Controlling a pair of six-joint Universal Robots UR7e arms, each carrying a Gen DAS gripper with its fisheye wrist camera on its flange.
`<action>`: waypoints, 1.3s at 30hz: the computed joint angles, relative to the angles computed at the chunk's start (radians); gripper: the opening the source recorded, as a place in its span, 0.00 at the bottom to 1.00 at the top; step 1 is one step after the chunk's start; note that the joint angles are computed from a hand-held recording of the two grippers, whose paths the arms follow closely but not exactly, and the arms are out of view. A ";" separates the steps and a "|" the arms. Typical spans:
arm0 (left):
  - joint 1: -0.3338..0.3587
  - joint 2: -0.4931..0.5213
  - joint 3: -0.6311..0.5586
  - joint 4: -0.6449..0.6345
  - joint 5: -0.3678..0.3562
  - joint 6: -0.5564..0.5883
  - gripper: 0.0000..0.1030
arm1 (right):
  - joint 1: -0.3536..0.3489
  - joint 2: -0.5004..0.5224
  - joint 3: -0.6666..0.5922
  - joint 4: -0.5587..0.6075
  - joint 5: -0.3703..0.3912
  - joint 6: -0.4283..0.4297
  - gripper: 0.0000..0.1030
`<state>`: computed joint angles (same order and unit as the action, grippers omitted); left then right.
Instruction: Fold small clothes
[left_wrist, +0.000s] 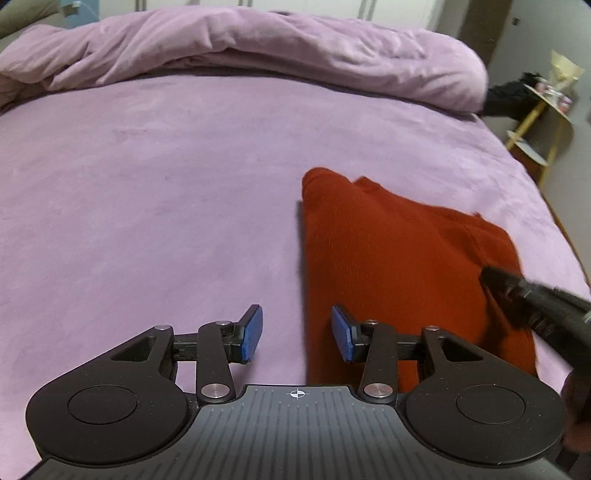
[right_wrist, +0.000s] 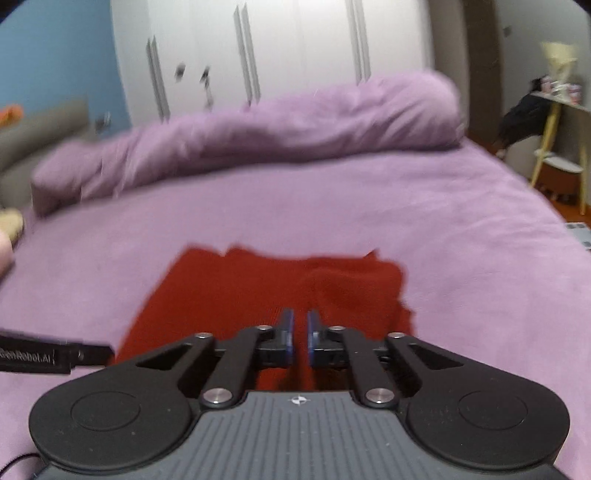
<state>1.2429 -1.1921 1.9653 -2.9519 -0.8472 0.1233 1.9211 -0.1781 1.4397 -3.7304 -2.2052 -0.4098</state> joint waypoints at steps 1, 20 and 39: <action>-0.002 0.028 -0.010 -0.033 0.025 0.019 0.43 | -0.006 0.018 -0.029 -0.007 -0.016 -0.042 0.01; 0.150 0.001 -0.133 0.132 -0.277 0.077 0.52 | -0.137 -0.210 0.340 -0.117 0.225 0.375 0.63; 0.331 0.088 -0.317 0.359 -0.797 -0.247 0.52 | -0.327 -0.242 0.339 0.128 0.743 0.619 0.46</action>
<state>1.5743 -1.1043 1.6480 -2.5926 -1.6446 -0.1237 1.5938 -0.4205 1.7786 -3.6025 -1.4620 0.2095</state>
